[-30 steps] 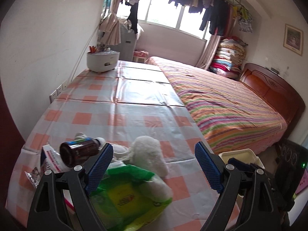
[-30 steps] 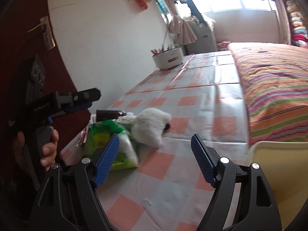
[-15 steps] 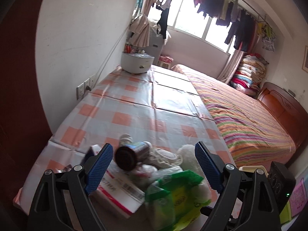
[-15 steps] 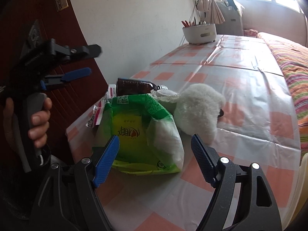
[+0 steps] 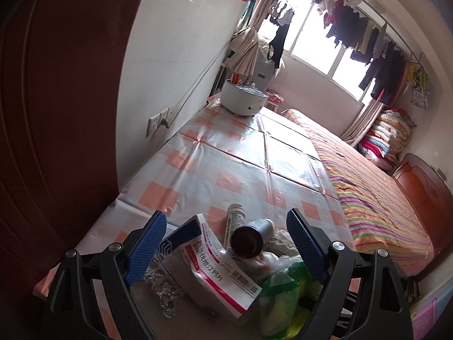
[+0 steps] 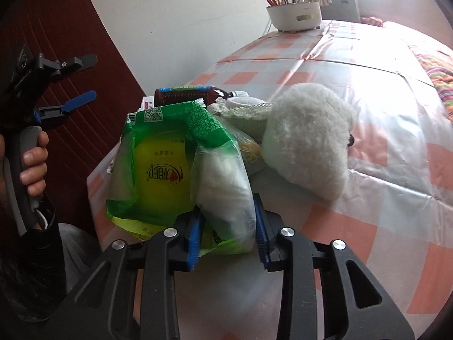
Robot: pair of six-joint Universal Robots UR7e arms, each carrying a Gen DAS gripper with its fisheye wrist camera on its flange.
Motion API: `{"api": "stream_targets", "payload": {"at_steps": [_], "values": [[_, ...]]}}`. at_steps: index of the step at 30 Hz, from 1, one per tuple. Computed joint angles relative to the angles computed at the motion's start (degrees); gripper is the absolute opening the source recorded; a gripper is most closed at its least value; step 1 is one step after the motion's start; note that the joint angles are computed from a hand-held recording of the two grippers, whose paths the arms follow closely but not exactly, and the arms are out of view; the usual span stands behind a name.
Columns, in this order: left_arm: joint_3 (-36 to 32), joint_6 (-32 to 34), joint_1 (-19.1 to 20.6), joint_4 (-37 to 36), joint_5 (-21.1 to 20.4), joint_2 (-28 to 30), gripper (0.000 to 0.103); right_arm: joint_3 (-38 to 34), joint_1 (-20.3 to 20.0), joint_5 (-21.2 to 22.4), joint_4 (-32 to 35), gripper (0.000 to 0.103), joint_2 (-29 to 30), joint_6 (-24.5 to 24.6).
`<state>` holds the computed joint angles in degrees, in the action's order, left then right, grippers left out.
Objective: Collect trash
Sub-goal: 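Grasp the green snack bag with the right tool while the left tool grasps the brown bottle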
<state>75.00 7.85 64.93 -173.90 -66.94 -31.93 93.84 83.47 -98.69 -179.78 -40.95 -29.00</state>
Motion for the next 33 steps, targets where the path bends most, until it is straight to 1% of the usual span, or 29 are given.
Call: {"api": "stream_targets", "payload": {"at_steps": [2, 4, 7, 14, 16, 19, 20, 25, 30, 33], "values": [[-0.5, -0.6, 0.2, 0.8, 0.0, 0.2, 0.084, 0.5, 0.0, 0.4, -1.1, 0.025, -0.2, -0.5], [-1.2, -0.9, 0.3, 1.9, 0.4, 0.6, 0.084, 1.1, -0.1, 2.3, -2.0, 0.022, -0.7, -0.6], [-2.4, -0.3, 0.3, 3.7, 0.6, 1.4, 0.084, 2.2, -0.2, 4.0, -4.1, 0.022, -1.7, -0.7], [-6.2, 5.3, -0.6, 8.3, 3.0, 5.1, 0.084, 5.4, -2.3, 7.4, -8.5, 0.022, -5.0, 2.9], [-7.4, 6.1, -0.8, 9.2, 3.5, 6.2, 0.084, 6.2, -3.1, 8.4, -9.6, 0.022, -5.9, 4.0], [-8.8, 6.9, -0.9, 10.0, 3.0, 7.5, 0.084, 7.5, -3.6, 8.9, -11.3, 0.022, -6.8, 4.5], [-9.3, 7.1, -1.0, 10.3, 3.3, 7.9, 0.084, 8.1, -3.9, 9.7, -11.5, 0.022, -7.2, 4.6], [-13.2, 6.3, -0.6, 14.7, 3.9, 10.7, 0.084, 9.6, -4.4, 11.1, -12.7, 0.022, -8.2, 4.5], [-17.2, 6.4, -0.3, 17.0, 4.7, 13.6, 0.084, 10.4, -4.5, 12.1, -13.2, 0.022, -8.8, 4.5], [-19.4, 5.3, 0.1, 19.2, 3.7, 14.8, 0.084, 10.1, -4.8, 12.4, -13.3, 0.022, -8.6, 4.7]]}}
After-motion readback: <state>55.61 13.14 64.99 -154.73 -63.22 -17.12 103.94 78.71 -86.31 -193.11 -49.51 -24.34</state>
